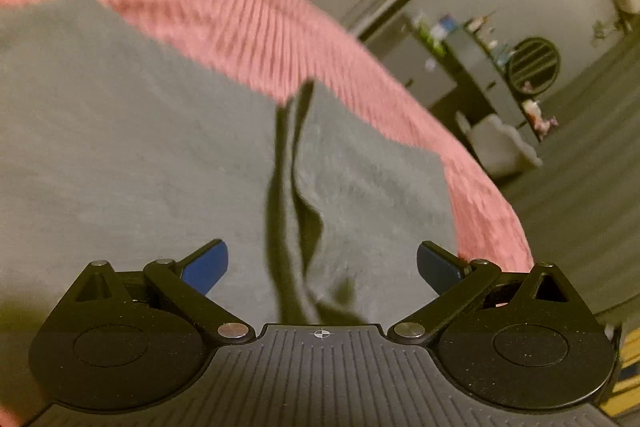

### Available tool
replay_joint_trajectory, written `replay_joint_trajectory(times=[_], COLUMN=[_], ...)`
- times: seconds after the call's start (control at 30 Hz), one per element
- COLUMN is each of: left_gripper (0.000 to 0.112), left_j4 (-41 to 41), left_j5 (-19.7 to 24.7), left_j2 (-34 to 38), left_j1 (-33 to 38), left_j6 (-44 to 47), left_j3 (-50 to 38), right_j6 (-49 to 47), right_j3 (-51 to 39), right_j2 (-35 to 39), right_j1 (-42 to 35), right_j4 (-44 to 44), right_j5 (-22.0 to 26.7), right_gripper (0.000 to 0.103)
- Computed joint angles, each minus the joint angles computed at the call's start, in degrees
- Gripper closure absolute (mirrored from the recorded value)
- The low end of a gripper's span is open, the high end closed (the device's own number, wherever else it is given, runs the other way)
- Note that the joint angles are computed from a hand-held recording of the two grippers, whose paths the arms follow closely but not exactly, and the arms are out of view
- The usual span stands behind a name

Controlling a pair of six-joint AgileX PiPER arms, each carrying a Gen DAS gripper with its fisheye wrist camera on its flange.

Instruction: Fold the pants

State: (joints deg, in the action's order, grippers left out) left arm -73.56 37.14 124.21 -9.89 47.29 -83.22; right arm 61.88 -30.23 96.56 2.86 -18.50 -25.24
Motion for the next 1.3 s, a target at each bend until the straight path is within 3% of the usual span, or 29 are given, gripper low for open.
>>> replay_joint_trajectory(times=[0.13,0.3,0.37,0.47,0.5,0.63,0.7,0.77,0.8,0.87,0.9,0.93,0.97,1.03,1.17,1.3], left_gripper=[0.01,0.015,0.055,0.081,0.085,0.08,0.064,0.033,0.03,0.033,0.036,0.049,0.068,0.093,0.096,0.097], left_j4=[5.73,5.68,3.56,5.55,5.86,5.13,4.87,1.81,0.36,0.59,0.91,1.57,3.14,7.52,5.48,3.75], left_j5=[2.74,2.49,4.57,5.16,6.02,9.49,11.53,13.71,14.26,12.69,11.85,10.87,10.16,9.92,10.12,10.14], left_j2=[7.61,10.33,10.93,11.45,11.83,13.3,14.26,15.69,16.31,16.28,16.27,16.02,15.88,16.05,14.6,8.96], left_j1=[-1.36,-2.41,-1.81,-1.13,-0.5,1.32,1.64,1.91,1.81,1.02,0.6,0.28,0.03,-0.03,0.76,1.62], left_j6=[-10.44,-12.36,-10.98,-13.27,-13.98,-15.17,-15.8,-15.58,-15.7,-16.27,-16.08,-16.19,-17.33,-21.36,-21.11,-16.27], left_j3=[-10.63,-14.58,-14.85,-15.0,-15.28,-16.61,-18.45,-20.06,-20.78,-21.07,-21.09,-20.88,-21.09,-22.24,-19.71,-14.49], right_j6=[3.87,8.4,9.41,4.26,3.47,1.73,1.19,1.59,2.44,-2.06,-4.06,-4.68,-4.46,-4.96,-4.4,-5.73], right_j3=[2.07,3.95,4.62,4.08,3.0,-3.71,-7.28,-10.53,-12.48,-13.89,-12.85,-11.6,-10.57,-7.79,-0.86,1.61], right_j2=[1.31,5.75,5.0,3.69,4.29,6.97,8.23,10.21,10.98,12.69,13.04,12.79,11.92,9.32,4.17,-0.59], right_j1=[-1.95,-6.55,-7.15,-5.88,-5.98,-6.42,-7.06,-7.81,-7.82,-7.02,-6.91,-6.72,-6.36,-5.16,-3.33,-2.45], right_j4=[-2.99,-7.8,-8.84,-4.26,-4.19,-3.12,-4.31,-6.7,-8.21,-4.35,-2.34,-0.88,0.03,2.49,5.55,6.79], right_j5=[-5.78,-15.85,-16.62,-16.13,-16.13,-13.15,-10.86,-8.21,-4.51,-1.42,-3.31,-4.8,-4.95,-5.41,-9.22,-6.99], right_gripper=[0.082,0.082,0.082,0.076,0.074,0.074,0.074,0.076,0.088,0.103,0.103,0.103,0.103,0.1,0.082,0.078])
